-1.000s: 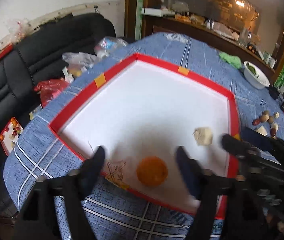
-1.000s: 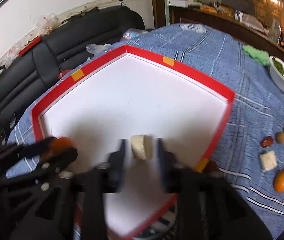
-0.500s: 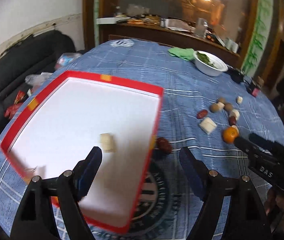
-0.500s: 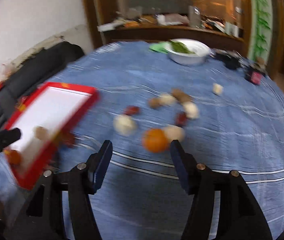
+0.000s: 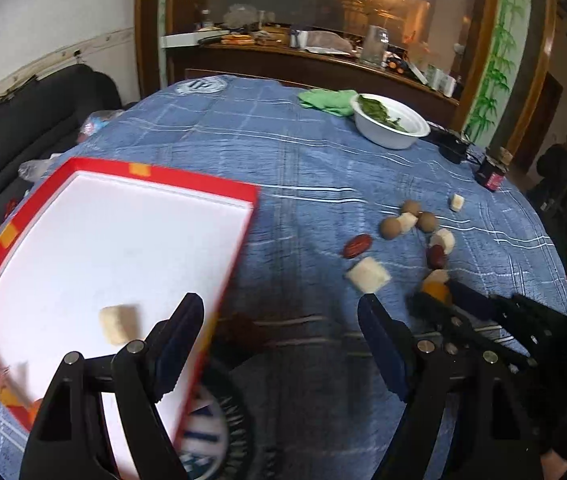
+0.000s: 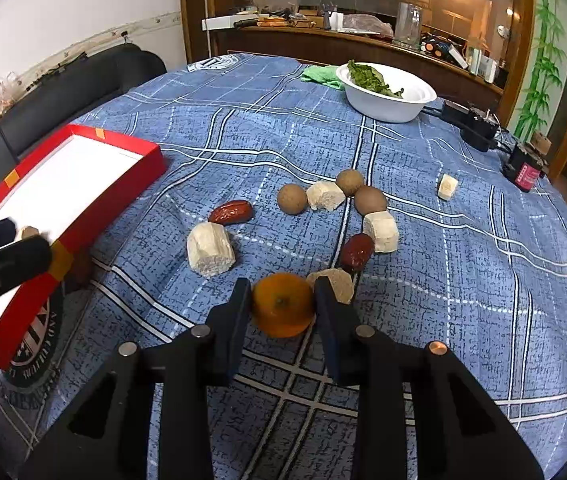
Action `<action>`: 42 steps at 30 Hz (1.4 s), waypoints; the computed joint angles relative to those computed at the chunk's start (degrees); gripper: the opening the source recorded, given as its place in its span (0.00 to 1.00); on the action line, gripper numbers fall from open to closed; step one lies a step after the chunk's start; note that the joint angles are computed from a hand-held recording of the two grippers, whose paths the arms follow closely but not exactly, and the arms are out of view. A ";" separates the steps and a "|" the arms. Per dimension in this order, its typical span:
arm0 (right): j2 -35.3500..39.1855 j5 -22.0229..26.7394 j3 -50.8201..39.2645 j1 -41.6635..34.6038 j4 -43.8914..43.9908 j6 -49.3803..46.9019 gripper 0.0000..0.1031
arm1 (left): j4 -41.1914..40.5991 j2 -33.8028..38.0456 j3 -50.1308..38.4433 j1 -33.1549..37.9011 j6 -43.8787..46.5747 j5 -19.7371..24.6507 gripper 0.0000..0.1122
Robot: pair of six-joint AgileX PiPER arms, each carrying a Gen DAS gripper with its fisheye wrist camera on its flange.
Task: Organize fruits
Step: 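Grasp a second orange with the right tool while the left tool grasps a tan cube, then carry the tan cube with the left tool over the tray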
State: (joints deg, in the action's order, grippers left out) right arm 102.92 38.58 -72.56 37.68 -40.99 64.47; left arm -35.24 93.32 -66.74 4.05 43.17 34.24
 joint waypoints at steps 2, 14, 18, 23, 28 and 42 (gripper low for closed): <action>-0.78 -0.92 1.16 -0.13 -0.04 0.18 0.32 | 0.67 1.04 -1.00 -1.96 -1.11 -0.12 0.71; -18.32 -3.22 18.11 1.61 -9.92 19.66 0.32 | 20.78 8.45 -3.71 -13.31 -22.74 -7.71 0.43; -19.80 -4.47 20.37 1.62 -11.00 21.94 0.32 | 21.47 6.97 -3.46 -13.18 -22.28 -5.99 0.30; -20.93 -4.18 21.68 3.56 -11.84 24.15 0.32 | 18.97 0.82 1.06 -11.03 -17.73 -5.69 0.30; -21.55 -1.84 20.73 6.80 -12.89 25.76 0.32 | 14.99 -6.85 6.67 -6.34 -11.82 -3.55 0.30; -17.96 3.75 16.56 18.21 -14.32 32.95 0.32 | 1.49 -12.31 11.34 8.70 6.98 3.51 0.30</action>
State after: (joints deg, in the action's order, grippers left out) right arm 84.97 42.33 -56.00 55.89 -55.31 97.43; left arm -33.75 81.01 -55.41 12.75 50.14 37.75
